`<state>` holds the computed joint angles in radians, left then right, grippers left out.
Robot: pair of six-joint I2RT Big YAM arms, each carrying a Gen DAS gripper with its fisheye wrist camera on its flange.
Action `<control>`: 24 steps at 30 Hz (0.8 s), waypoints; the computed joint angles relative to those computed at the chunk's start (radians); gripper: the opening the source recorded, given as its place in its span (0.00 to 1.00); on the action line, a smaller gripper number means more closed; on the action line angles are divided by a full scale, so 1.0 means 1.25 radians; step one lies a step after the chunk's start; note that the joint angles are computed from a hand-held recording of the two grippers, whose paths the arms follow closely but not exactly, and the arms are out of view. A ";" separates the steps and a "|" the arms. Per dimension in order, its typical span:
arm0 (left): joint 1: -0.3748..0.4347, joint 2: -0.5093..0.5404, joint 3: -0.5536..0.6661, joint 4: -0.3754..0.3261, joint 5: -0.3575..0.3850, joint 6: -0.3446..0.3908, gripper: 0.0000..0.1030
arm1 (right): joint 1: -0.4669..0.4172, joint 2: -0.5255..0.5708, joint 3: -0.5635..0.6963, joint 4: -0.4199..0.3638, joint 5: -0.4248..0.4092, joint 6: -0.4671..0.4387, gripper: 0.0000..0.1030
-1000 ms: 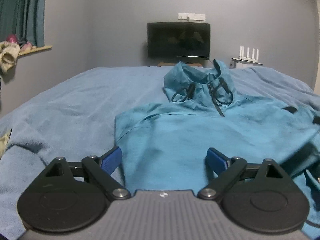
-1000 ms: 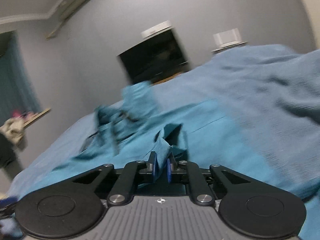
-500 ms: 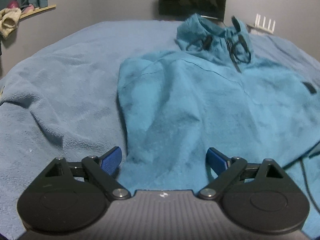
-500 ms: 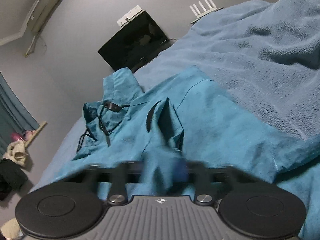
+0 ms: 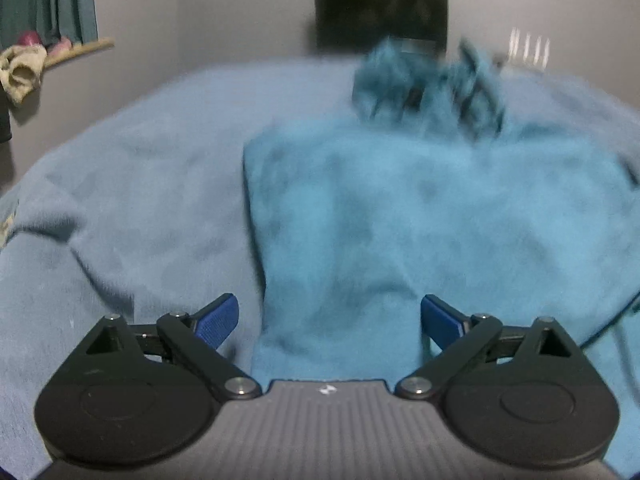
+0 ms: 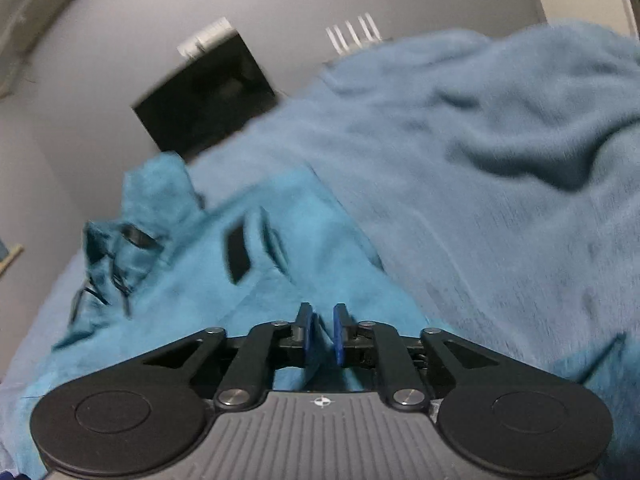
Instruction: Fold large clothes
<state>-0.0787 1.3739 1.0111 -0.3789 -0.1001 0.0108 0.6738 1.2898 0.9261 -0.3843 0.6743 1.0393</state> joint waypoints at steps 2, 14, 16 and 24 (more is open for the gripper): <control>0.004 0.024 0.027 -0.058 0.003 -0.005 0.95 | 0.027 0.008 0.019 -0.018 0.059 -0.009 0.32; -0.020 -0.069 -0.096 0.209 0.037 0.070 0.95 | 0.070 0.037 0.042 0.111 -0.015 -0.300 0.46; -0.017 -0.053 -0.076 0.152 0.089 0.083 0.95 | 0.062 0.059 0.069 0.045 -0.036 -0.291 0.46; 0.004 0.017 -0.004 -0.038 0.057 0.016 1.00 | 0.056 0.091 0.090 -0.055 0.010 -0.268 0.49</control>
